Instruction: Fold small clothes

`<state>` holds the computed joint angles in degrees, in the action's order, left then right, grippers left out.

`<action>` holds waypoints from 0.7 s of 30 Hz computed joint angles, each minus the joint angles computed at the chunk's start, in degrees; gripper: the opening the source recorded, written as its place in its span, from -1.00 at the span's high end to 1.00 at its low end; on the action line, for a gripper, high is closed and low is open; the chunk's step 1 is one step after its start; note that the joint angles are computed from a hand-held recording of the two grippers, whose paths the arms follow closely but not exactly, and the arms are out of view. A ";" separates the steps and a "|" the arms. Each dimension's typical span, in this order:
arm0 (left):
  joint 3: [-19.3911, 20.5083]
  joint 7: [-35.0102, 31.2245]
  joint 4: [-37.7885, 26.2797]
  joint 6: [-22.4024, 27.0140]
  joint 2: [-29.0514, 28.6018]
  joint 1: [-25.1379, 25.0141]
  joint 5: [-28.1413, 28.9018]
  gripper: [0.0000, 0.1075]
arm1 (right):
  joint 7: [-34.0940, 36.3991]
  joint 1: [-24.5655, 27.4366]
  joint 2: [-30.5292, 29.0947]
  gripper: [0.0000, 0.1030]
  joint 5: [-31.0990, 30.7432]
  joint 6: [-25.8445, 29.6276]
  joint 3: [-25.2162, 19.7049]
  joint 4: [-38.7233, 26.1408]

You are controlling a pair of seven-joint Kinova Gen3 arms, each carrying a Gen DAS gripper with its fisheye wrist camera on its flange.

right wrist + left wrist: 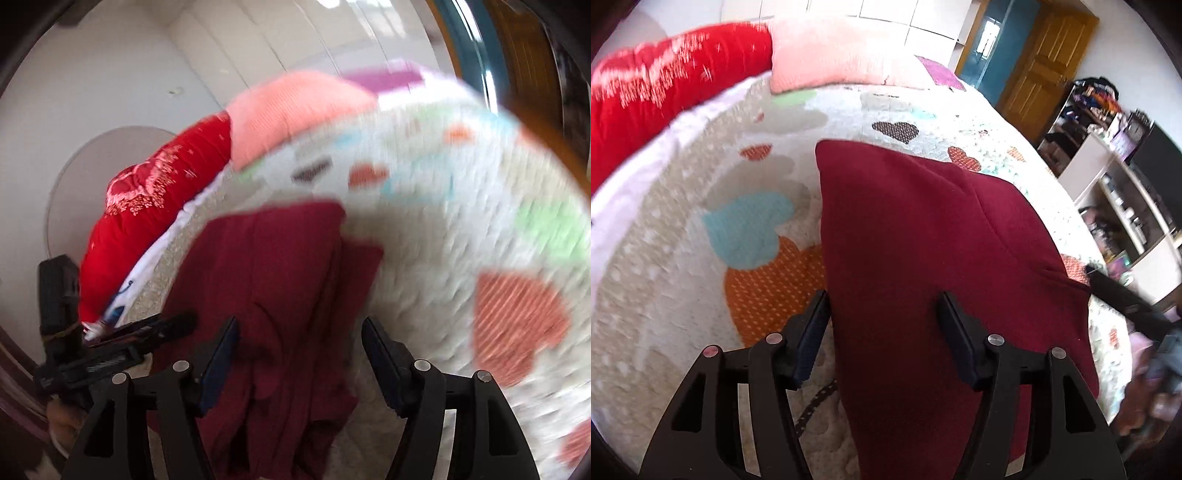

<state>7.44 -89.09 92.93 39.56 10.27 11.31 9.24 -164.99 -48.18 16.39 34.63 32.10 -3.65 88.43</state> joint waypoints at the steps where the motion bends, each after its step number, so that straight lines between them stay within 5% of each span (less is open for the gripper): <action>1: -1.23 2.32 0.40 -0.63 -0.65 1.93 -2.33 -0.13 | -1.09 -1.74 -0.37 -0.29 2.33 1.40 0.48 -0.74; 6: -1.60 9.27 2.88 -3.76 -3.03 3.10 -8.47 -0.13 | 5.90 -1.29 2.64 -0.24 6.74 6.41 -5.30 -7.00; 11: -1.50 16.04 4.07 -4.23 -4.71 4.61 -14.98 -0.13 | 13.41 -5.34 9.48 -0.22 -1.23 14.78 0.38 -12.83; 16: -0.61 20.94 5.38 -4.46 -6.38 5.81 -20.94 -0.13 | 9.41 -5.13 6.55 -0.21 -1.61 12.17 0.78 -9.54; 21: 0.36 24.50 6.30 -4.33 -8.28 6.17 -23.63 -0.13 | 1.95 -12.43 4.81 -0.22 7.99 16.40 4.51 -10.01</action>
<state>7.80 -64.59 99.23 35.23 2.00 17.47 -14.38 -163.04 -60.61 21.21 42.62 48.50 0.86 78.42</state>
